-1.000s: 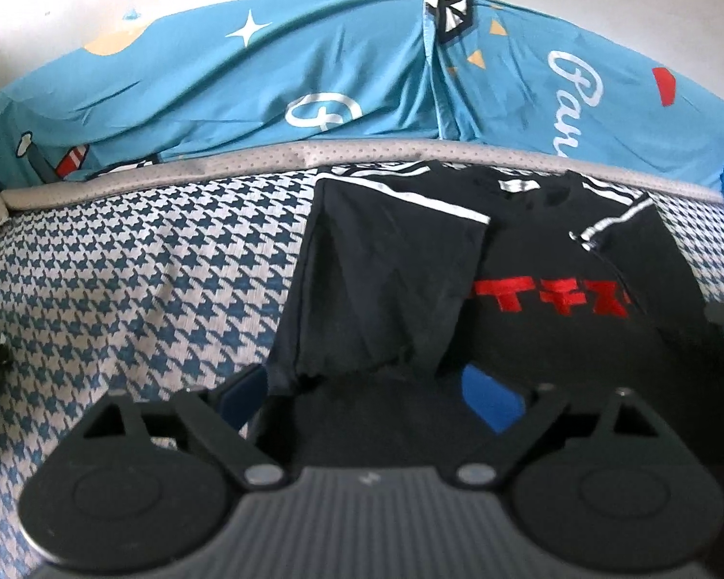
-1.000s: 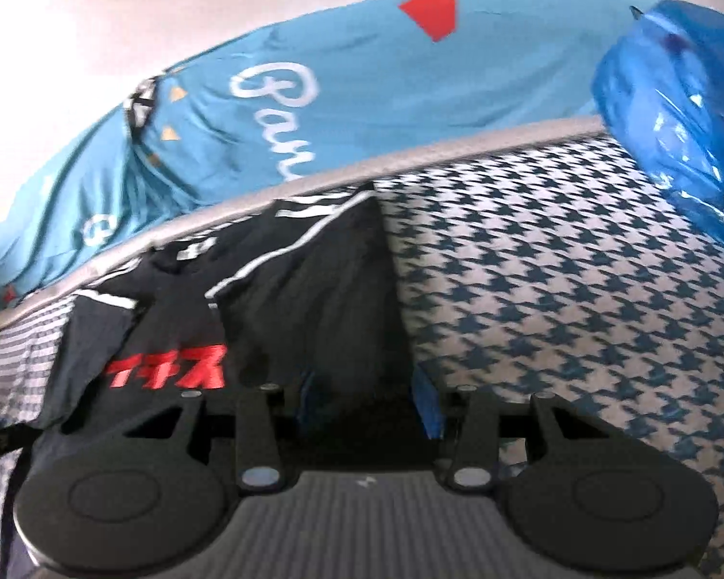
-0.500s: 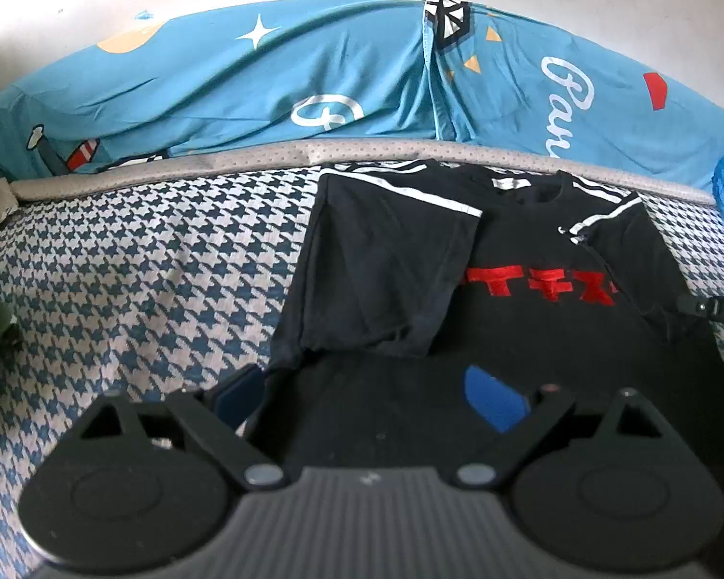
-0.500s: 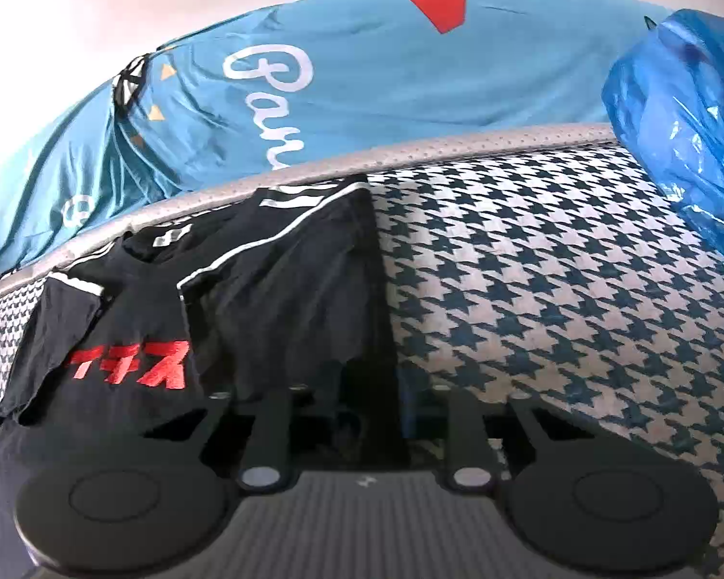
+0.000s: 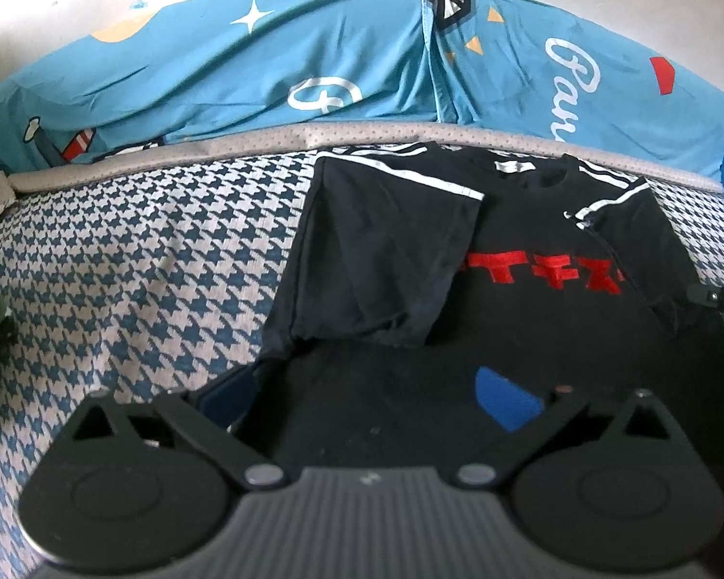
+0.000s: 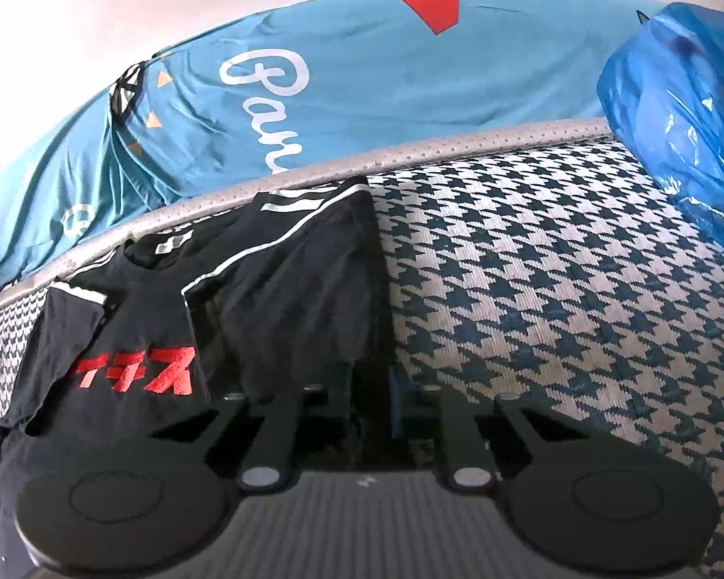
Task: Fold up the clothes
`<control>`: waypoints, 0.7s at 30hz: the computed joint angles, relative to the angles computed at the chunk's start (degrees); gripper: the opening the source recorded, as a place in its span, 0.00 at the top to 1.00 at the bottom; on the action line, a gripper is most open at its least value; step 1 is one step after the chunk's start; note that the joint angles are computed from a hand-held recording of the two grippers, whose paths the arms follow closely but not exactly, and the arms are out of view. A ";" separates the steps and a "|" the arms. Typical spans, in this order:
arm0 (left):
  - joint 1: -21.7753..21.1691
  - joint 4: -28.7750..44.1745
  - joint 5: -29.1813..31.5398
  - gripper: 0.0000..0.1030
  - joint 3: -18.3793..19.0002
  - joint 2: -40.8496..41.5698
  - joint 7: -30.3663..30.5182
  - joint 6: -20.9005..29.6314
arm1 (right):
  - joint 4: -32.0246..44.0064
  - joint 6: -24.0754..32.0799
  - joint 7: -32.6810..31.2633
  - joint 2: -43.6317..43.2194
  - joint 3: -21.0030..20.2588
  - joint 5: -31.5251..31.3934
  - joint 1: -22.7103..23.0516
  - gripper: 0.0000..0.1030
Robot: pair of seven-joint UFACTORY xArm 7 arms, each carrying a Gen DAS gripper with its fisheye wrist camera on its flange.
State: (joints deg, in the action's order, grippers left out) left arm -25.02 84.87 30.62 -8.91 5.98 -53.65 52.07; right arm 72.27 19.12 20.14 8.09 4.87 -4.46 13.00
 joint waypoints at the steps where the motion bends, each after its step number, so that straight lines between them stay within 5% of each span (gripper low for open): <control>1: -0.02 0.18 -0.11 0.00 0.00 0.15 -0.04 0.22 | 0.01 0.11 0.40 -0.02 -0.10 -0.34 0.13 0.81; 8: -0.56 1.44 -0.53 0.00 0.10 1.34 0.29 1.80 | 0.51 1.70 3.84 -0.10 -0.71 -4.32 1.13 0.69; 21: -1.35 2.47 -1.03 0.00 0.44 2.58 1.51 3.25 | 0.42 2.14 6.10 -0.15 -0.64 -7.58 1.44 0.61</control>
State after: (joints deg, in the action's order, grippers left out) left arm -26.36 87.34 29.59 -8.48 8.56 -52.15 55.32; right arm 72.69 21.26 26.24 7.94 4.23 -12.03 14.44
